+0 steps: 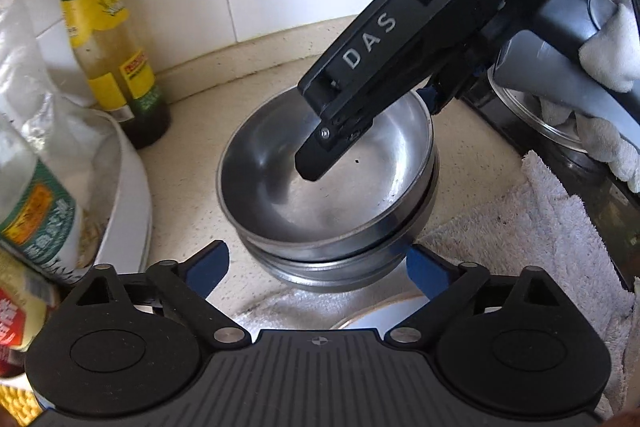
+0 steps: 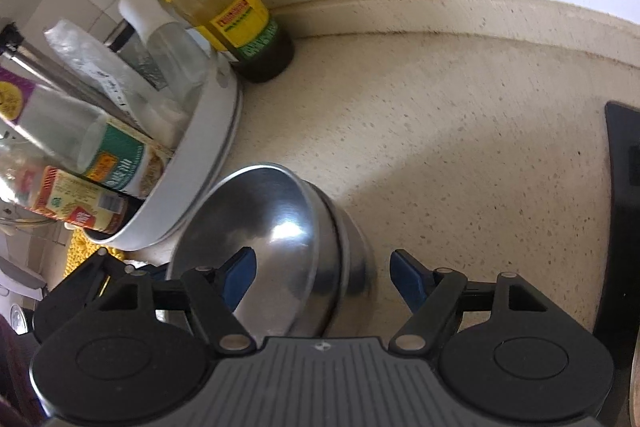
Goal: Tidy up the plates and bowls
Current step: 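Carry the stacked steel bowls toward the plates on the towel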
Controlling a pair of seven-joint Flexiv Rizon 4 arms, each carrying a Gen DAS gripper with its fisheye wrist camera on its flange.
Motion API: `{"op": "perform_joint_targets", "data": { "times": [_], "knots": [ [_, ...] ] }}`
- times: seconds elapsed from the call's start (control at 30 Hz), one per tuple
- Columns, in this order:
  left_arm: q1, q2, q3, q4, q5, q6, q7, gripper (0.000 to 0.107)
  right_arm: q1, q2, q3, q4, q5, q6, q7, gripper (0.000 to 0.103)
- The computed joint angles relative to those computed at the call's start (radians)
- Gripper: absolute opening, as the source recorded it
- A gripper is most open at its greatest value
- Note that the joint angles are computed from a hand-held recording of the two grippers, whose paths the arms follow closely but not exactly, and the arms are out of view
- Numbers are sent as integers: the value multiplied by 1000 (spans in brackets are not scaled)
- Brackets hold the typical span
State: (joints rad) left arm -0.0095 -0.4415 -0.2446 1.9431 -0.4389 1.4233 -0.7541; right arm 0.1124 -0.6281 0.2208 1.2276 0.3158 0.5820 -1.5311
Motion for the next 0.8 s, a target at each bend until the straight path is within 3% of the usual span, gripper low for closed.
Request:
{"op": "perform_joint_targets", "data": {
  "times": [0.8],
  "knots": [
    [-56, -83, 65, -118, 126, -34, -26, 103, -21, -57, 21, -54, 58, -29, -42, 88]
  ]
}}
